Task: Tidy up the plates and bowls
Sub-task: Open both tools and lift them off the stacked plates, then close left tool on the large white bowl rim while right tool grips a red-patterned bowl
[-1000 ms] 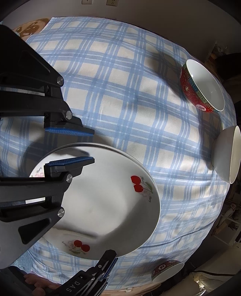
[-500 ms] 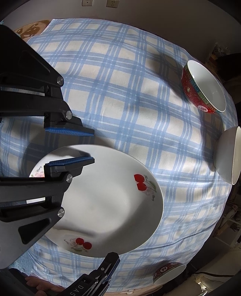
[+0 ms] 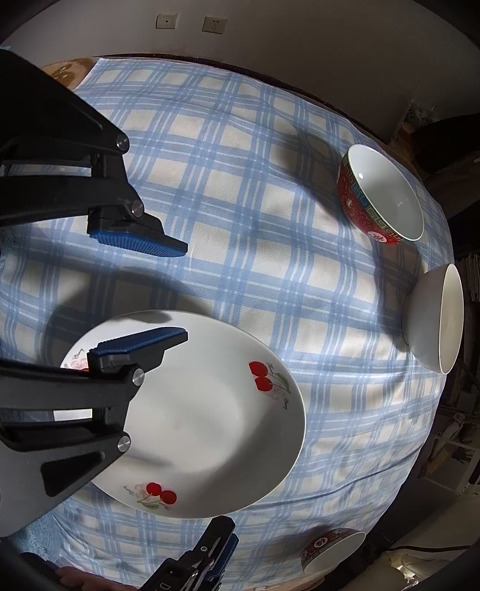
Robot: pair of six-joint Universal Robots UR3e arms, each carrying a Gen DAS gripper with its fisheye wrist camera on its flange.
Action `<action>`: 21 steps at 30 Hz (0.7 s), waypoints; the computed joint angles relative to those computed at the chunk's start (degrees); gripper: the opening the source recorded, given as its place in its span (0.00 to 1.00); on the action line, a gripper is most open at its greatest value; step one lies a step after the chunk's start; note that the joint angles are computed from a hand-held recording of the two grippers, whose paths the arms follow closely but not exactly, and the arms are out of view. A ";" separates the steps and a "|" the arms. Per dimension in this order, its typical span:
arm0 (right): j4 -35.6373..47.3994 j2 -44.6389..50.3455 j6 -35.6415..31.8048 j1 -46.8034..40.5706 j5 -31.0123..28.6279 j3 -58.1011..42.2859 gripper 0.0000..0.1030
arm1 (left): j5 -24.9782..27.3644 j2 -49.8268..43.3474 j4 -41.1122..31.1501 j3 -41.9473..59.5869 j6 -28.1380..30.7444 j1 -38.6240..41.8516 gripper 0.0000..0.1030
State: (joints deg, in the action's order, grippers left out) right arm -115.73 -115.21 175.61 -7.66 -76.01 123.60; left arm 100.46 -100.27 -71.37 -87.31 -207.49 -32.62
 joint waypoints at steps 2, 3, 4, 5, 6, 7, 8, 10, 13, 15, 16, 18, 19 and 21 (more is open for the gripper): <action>-0.09 -1.24 0.31 -0.19 -0.12 -0.15 0.58 | 1.40 1.05 -0.26 0.13 -0.24 -0.21 0.53; -0.18 -1.83 0.45 -0.25 -0.20 -0.32 0.60 | 2.47 1.34 -0.68 0.45 -0.40 -0.42 0.58; 0.03 -2.25 0.38 -0.40 -0.15 -0.69 0.65 | 3.86 1.46 -1.31 0.93 -0.74 -0.82 0.66; 0.35 -2.42 0.30 -0.56 -0.04 -1.25 0.67 | 5.16 1.54 -1.74 1.47 -0.88 -1.23 0.73; 0.69 -2.45 0.45 -0.65 -0.04 -1.89 0.73 | 5.91 2.10 -1.57 1.23 -0.61 -1.20 0.76; 1.11 -2.29 0.73 -0.64 -0.19 -2.74 0.79 | 6.35 2.32 -1.93 1.70 -0.58 -1.15 0.79; 1.34 -2.04 0.90 -0.71 -0.16 -3.59 0.85 | 6.13 2.64 -2.30 2.10 -0.33 -0.79 0.80; 1.49 -1.38 1.56 -0.72 0.32 -5.53 0.89 | 4.02 3.13 -3.28 3.45 0.62 0.85 0.80; 0.39 1.88 2.76 1.28 -0.76 -10.05 0.95 | 2.08 2.59 -5.56 7.40 2.16 2.96 0.82; -1.48 3.79 3.16 2.90 -2.07 -12.60 0.95 | 2.54 1.55 -6.80 10.60 3.12 3.72 0.82; -2.05 4.59 3.08 3.38 -2.48 -13.86 0.96 | 3.15 1.16 -7.10 11.86 3.24 4.12 0.82; -2.94 6.31 2.99 4.01 -2.79 -16.17 0.96 | 3.39 0.02 -7.93 14.80 3.62 5.55 0.83; -3.12 7.43 2.99 4.18 -2.89 -17.47 0.96 | 2.66 -0.62 -8.30 16.23 4.23 6.74 0.84; -3.36 9.88 2.95 4.36 -3.04 -20.02 0.96 | 1.39 -2.60 -9.69 20.04 5.38 9.01 0.84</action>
State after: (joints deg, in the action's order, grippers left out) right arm -119.09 -105.33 178.55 -3.30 -79.05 103.58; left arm 101.84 -102.87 -81.07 -67.27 -202.11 -23.61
